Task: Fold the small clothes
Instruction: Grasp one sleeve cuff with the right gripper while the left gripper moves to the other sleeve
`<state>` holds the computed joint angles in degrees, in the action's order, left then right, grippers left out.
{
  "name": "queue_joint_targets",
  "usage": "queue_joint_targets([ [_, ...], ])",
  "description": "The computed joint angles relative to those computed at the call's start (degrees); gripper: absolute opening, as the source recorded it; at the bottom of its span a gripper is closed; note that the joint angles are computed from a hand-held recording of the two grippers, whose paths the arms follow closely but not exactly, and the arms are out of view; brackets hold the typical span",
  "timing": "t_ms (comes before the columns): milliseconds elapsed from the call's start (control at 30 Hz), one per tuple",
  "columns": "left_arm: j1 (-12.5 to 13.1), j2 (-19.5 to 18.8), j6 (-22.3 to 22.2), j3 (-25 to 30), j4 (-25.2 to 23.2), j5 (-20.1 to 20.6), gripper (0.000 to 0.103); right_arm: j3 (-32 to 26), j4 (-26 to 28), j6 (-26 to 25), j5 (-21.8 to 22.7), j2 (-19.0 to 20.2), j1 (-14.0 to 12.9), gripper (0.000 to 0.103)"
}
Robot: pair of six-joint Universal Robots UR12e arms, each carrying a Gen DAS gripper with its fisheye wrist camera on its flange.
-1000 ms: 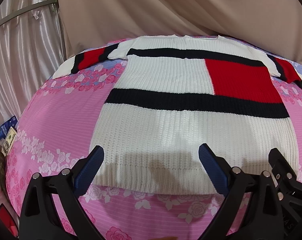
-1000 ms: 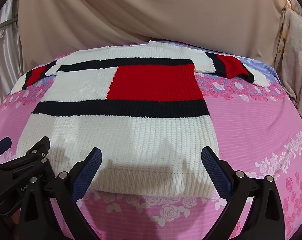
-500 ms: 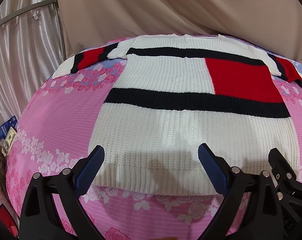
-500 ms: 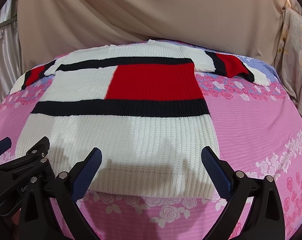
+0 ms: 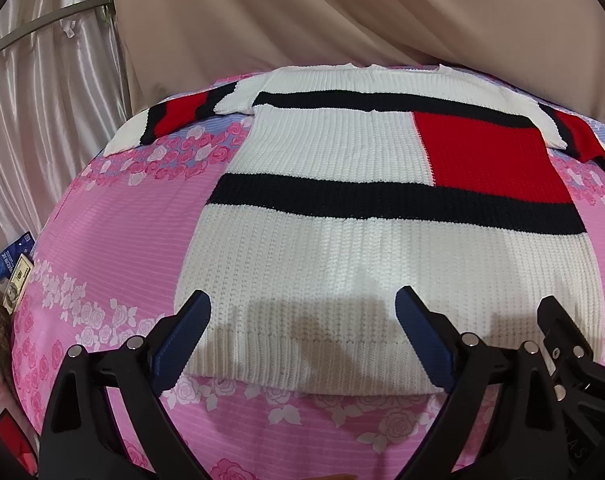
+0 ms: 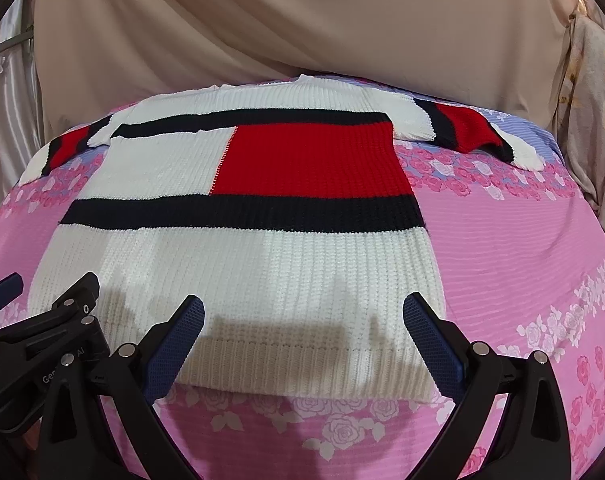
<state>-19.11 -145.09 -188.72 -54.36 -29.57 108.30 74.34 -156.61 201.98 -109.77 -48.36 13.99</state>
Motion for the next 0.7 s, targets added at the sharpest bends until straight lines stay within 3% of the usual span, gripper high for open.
queue_joint_targets([
  [333,-0.04,-1.02,0.49,1.90,-1.45,0.43,0.091,-0.60,0.60,-0.15,0.39,0.38,-0.17,0.098],
  [400,0.33,-1.11,-0.03,2.40,-2.45,-1.85,0.094,-0.33,-0.42,-0.76,2.03,0.34,-0.58,0.098],
  [433,0.92,-1.00,-1.30,2.59,-3.33,-4.92,0.094,-0.03,-1.51,-1.16,3.61,0.26,-0.97,0.098],
  [567,3.00,-0.77,-6.20,2.50,-2.56,-12.09,0.095,0.76,-5.17,0.65,10.11,-0.11,-4.60,0.098],
  [700,4.50,-0.49,-6.31,2.01,-1.29,-14.63,0.096,0.35,-8.79,9.25,14.83,0.61,-11.87,0.098],
])
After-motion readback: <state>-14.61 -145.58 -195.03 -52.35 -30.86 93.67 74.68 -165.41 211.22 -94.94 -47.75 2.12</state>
